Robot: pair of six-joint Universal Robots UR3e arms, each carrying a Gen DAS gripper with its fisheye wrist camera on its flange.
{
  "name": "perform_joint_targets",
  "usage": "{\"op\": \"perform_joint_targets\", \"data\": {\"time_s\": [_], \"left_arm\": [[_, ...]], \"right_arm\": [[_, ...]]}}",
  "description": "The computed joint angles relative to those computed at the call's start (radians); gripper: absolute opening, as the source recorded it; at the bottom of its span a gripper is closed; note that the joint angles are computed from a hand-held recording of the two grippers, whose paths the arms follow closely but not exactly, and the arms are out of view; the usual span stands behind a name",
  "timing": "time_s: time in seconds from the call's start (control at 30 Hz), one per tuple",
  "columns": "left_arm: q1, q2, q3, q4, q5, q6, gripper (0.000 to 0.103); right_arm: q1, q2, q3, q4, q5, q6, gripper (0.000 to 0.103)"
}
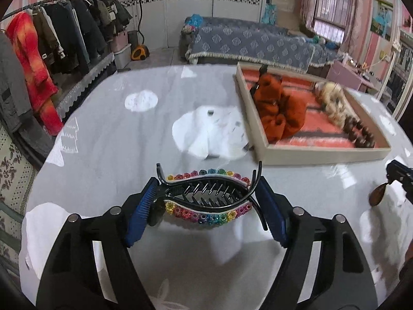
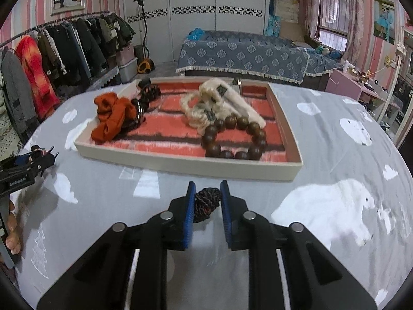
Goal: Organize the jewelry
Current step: 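Carry the claw clip and pendant into the red tray and release both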
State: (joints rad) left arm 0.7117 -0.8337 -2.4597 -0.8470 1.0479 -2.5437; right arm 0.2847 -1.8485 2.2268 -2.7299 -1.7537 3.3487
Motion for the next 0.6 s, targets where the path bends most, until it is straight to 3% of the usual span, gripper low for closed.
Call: {"op": "perform_joint_targets", "data": {"time_s": [0.13, 0.27, 0.43, 0.6], "left_arm": [[-0.032, 0.022, 0.036, 0.002, 0.0, -0.041, 0.074], [-0.146, -0.059, 0.101, 0.081, 0.045, -0.158, 0.074], [-0.414, -0.26, 0.2, 0.299, 0.197, -0.366, 0.074], [-0.628, -0.464, 0.306, 0.455, 0.326, -0.502, 0.074]], "right_arm": [[-0.075, -0.03, -0.012, 0.005, 0.067, -0.042, 0.019], [-0.173, -0.06, -0.038, 0.018, 0.152, -0.086, 0.019], [-0.269, -0.07, -0.086, 0.036, 0.24, -0.131, 0.019], [-0.346, -0.03, -0.137, 0.019, 0.314, -0.162, 0.019]]}}
